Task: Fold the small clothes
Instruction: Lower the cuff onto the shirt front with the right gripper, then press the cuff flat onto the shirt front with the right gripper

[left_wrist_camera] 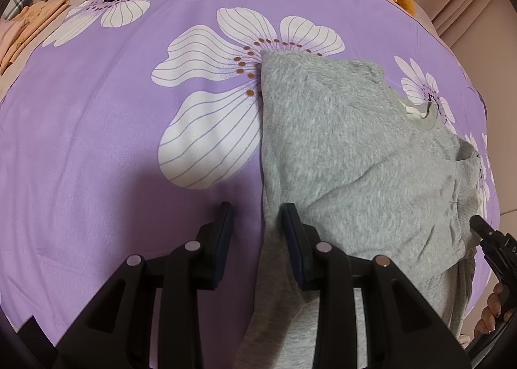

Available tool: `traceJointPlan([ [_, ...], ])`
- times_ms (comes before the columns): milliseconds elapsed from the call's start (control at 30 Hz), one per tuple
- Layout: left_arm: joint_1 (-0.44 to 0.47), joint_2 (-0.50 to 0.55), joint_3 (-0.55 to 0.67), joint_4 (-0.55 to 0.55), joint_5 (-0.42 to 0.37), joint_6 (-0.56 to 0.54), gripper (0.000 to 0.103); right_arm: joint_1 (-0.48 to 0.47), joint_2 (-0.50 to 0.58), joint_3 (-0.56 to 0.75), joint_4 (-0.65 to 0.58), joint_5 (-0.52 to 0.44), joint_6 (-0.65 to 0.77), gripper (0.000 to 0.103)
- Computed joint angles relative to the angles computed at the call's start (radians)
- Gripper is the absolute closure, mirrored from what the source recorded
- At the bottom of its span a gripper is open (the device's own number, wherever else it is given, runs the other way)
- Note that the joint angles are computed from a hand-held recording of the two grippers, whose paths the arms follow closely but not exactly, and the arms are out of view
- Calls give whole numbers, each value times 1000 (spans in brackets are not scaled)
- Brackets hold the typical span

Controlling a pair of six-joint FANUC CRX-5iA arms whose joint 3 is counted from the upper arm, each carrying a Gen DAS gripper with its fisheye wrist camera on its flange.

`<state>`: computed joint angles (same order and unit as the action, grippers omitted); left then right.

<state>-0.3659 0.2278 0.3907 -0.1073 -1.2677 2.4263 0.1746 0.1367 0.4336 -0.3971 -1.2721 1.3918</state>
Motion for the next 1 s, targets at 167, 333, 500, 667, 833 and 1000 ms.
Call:
traceJointPlan([
  [167,-1,-3,-4,0,5,1,69,18,-30,-34,39,61,1,95],
  [333,0,1,0,2,1,1,69,60,-33,-60,151,97,-19,99],
  [500,-4,3,6,-4,-5,0,69,68,-10,-82,179,88,-27,99],
  [667,-4,8,12,-5,-11,-2,69,66,0,-88,175,86,-20,99],
  [833,0,4,3,0,-2,0,70,69,-3,-100,178,93,-8,99],
  [1000,-6,9,14,-11,-12,-1,69,64,-7,-111,168,104,0,99],
])
